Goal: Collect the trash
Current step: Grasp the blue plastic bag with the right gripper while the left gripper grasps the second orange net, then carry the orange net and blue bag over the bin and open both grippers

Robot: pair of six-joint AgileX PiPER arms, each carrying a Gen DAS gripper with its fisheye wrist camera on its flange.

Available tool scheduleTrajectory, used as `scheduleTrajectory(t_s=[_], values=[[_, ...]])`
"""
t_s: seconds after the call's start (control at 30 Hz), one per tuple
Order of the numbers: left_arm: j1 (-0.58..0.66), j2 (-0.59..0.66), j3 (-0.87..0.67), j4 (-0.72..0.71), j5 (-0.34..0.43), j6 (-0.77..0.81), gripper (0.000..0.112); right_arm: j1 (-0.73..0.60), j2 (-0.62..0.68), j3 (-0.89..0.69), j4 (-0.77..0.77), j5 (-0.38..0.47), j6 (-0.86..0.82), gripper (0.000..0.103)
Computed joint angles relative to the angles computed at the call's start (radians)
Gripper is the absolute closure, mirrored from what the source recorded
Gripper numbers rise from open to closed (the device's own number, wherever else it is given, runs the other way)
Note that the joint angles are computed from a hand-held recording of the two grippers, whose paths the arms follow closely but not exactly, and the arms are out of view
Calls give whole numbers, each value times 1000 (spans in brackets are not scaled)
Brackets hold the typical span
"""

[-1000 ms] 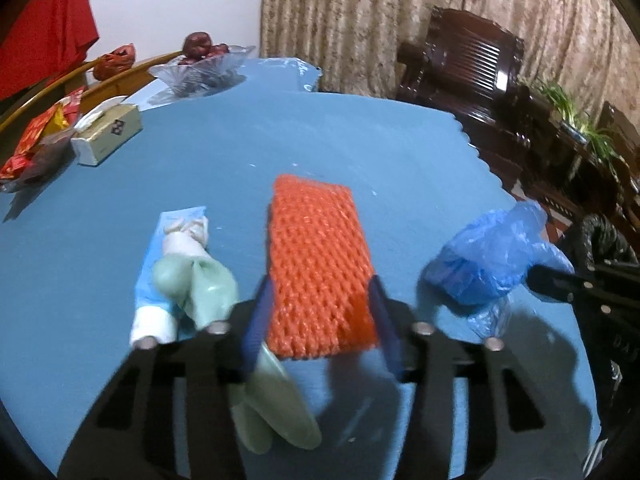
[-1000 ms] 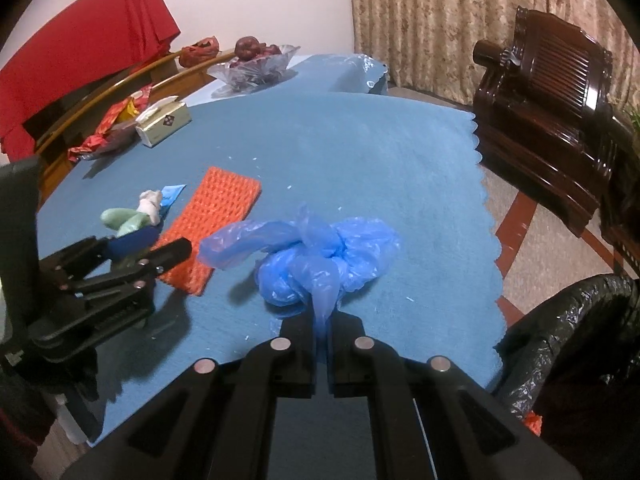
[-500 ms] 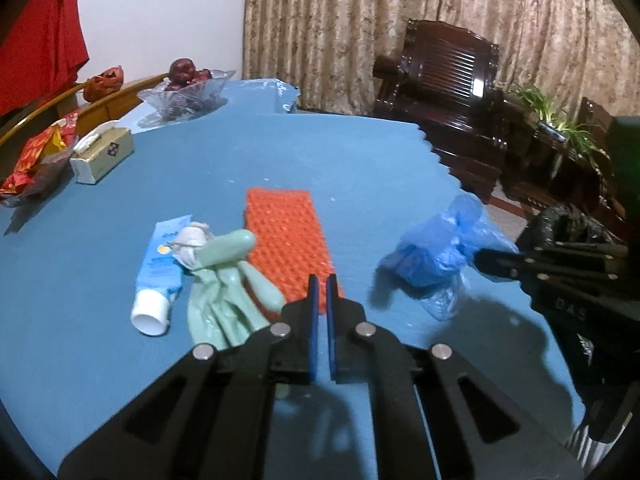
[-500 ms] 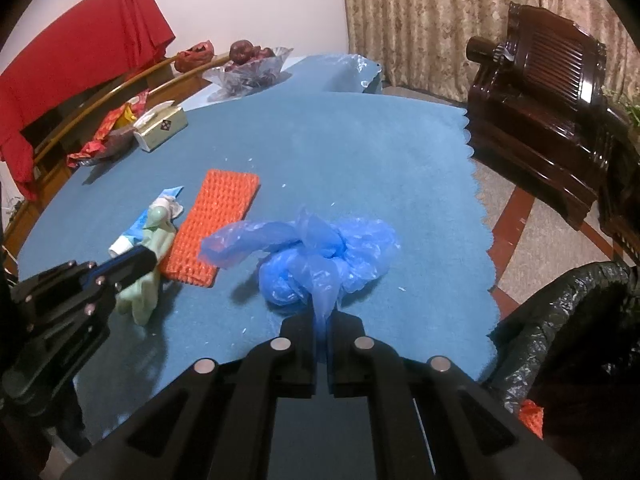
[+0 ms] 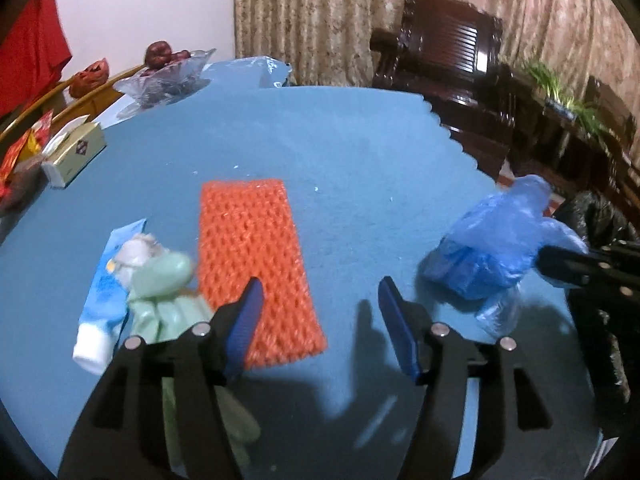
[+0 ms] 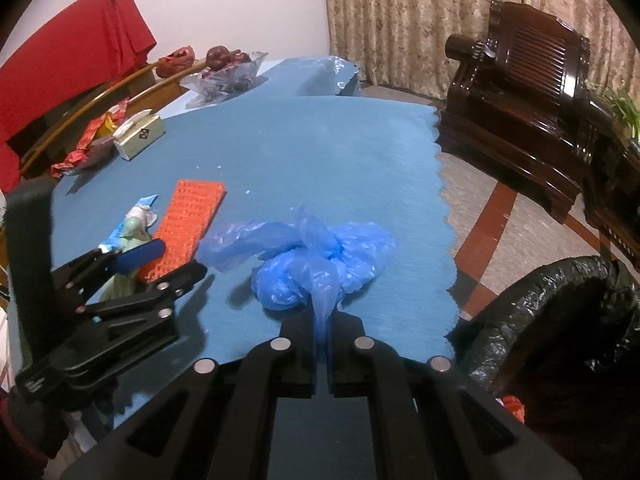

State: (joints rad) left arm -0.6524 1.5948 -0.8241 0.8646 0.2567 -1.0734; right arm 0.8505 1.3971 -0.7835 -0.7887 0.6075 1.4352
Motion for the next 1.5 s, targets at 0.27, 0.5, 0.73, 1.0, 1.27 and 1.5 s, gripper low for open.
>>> scheduleTrajectory(t_s=[0.27, 0.5, 0.73, 1.0, 1.27, 1.5], values=[[25, 52, -60, -120, 23, 111, 74, -17, -11, 22, 4, -19, 2, 100], [71, -8, 1, -70, -36, 41, 102, 2, -20, 21, -7, -14, 20, 100], [10, -188, 100, 84, -68, -147, 103, 53, -77, 22, -41, 40, 57, 100], [-107, -344, 132, -61, 17, -72, 103, 105, -168, 29, -40, 115, 59, 100], [-220, -417, 115, -67, 135, -110, 103, 203, -262, 14, -53, 226, 72, 100], [-322, -457, 87, -20, 234, -165, 103, 328, -343, 3, -87, 379, 123, 100]])
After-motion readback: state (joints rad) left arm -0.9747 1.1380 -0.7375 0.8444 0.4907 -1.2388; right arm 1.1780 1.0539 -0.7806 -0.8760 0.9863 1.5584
